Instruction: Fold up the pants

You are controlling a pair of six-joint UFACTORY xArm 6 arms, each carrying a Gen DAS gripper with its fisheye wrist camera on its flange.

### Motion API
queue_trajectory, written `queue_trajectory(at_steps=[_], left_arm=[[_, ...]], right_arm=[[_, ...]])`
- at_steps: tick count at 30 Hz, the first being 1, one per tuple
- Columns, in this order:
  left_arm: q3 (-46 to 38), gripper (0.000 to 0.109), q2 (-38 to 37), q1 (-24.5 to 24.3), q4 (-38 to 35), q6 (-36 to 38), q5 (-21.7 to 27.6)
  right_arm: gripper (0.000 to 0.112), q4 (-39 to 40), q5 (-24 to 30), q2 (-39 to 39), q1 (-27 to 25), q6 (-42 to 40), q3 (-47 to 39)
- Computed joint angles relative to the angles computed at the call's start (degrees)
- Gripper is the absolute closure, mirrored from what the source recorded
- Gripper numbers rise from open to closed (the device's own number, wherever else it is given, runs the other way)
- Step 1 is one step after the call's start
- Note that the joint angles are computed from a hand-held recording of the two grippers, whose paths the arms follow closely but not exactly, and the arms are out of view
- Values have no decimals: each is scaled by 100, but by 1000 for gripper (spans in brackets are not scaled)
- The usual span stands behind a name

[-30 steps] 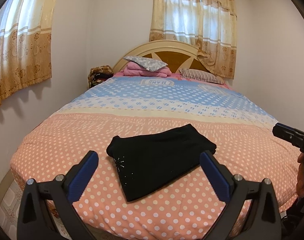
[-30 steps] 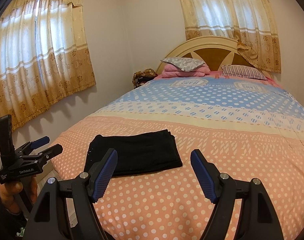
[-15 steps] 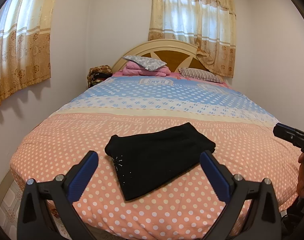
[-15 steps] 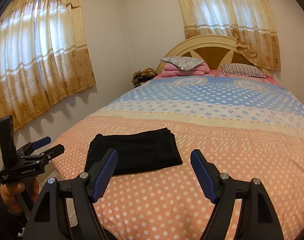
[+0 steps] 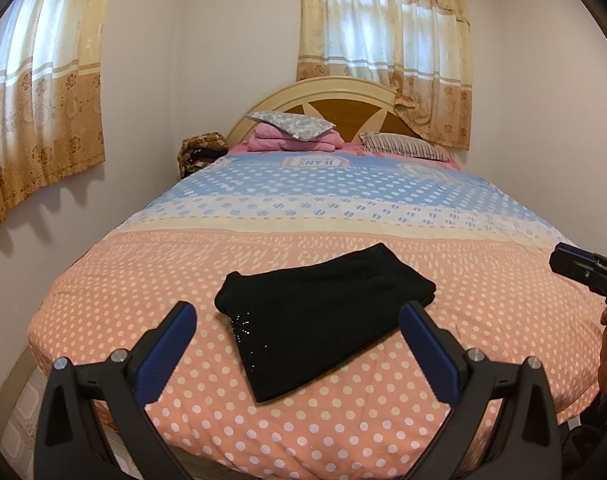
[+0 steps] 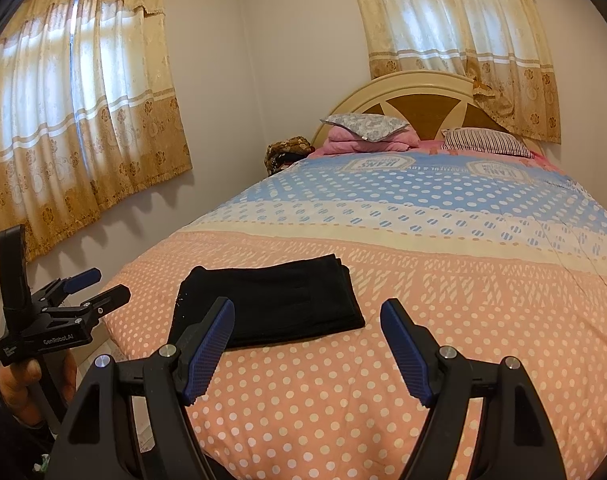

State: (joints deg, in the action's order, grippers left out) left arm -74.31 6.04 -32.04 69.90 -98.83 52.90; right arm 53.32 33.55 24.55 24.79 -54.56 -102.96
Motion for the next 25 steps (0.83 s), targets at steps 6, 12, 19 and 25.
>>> queue_trajectory(at_steps=[6,12,19,25], left_arm=[[-52,6,40,-48,10,6,88],[-63,6,54,-50,-33,-47,99],[-45,6,79,-8,-135,-43,61],[26,6,78,33,-46,-112,-118]], right_arm=[[36,38,-25,-42,31,-107,75],[36,30,-8,-64,47,-177,131],[36,18,-5,-80,64,-220,181],[36,-19,47,-5,53,-142,107]])
